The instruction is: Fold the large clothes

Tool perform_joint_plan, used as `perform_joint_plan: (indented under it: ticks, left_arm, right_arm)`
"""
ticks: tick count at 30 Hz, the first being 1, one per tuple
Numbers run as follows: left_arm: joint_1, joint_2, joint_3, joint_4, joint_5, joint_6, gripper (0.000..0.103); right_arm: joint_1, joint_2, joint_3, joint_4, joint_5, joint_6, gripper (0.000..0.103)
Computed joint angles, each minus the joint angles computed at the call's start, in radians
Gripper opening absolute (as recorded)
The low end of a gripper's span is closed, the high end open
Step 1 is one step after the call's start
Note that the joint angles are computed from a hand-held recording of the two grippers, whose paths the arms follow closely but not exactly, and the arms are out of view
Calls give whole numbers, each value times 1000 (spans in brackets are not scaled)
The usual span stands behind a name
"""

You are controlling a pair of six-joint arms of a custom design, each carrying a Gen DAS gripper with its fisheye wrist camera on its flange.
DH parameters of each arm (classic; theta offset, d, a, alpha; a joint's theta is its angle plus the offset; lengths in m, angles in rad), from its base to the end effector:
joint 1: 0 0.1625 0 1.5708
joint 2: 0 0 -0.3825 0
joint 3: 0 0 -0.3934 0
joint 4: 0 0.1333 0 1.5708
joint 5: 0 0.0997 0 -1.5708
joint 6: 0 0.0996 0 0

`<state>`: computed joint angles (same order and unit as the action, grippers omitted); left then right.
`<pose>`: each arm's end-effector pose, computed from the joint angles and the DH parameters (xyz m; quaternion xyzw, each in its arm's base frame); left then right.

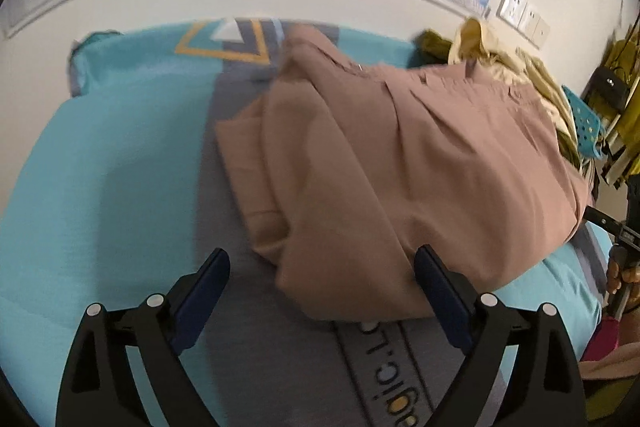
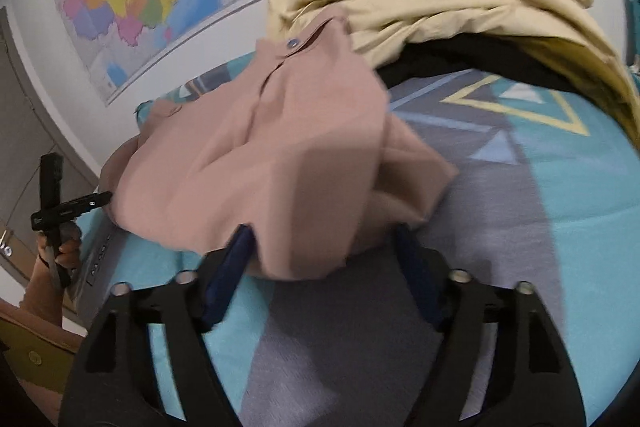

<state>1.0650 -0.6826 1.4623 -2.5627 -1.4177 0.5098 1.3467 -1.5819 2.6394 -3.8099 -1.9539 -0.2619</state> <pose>-0.2067 -0.6797 0.0520 0.4750 0.8703 -0.1054 0.0763 0.0243 -0.3258 0.2595 -0.0906 -0.8172 0.4927 0.2850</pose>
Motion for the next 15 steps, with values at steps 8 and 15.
perform_joint_plan:
  ticks: [8,15]
  left_arm:
    - [-6,-39,-33,94,-64,-149,11]
    - [-9,-49,1,157,1,-124,19]
  right_arm:
    - [96,-125,7,-25,-1,-26,6]
    - [34,-188,23,176,-71,35,10]
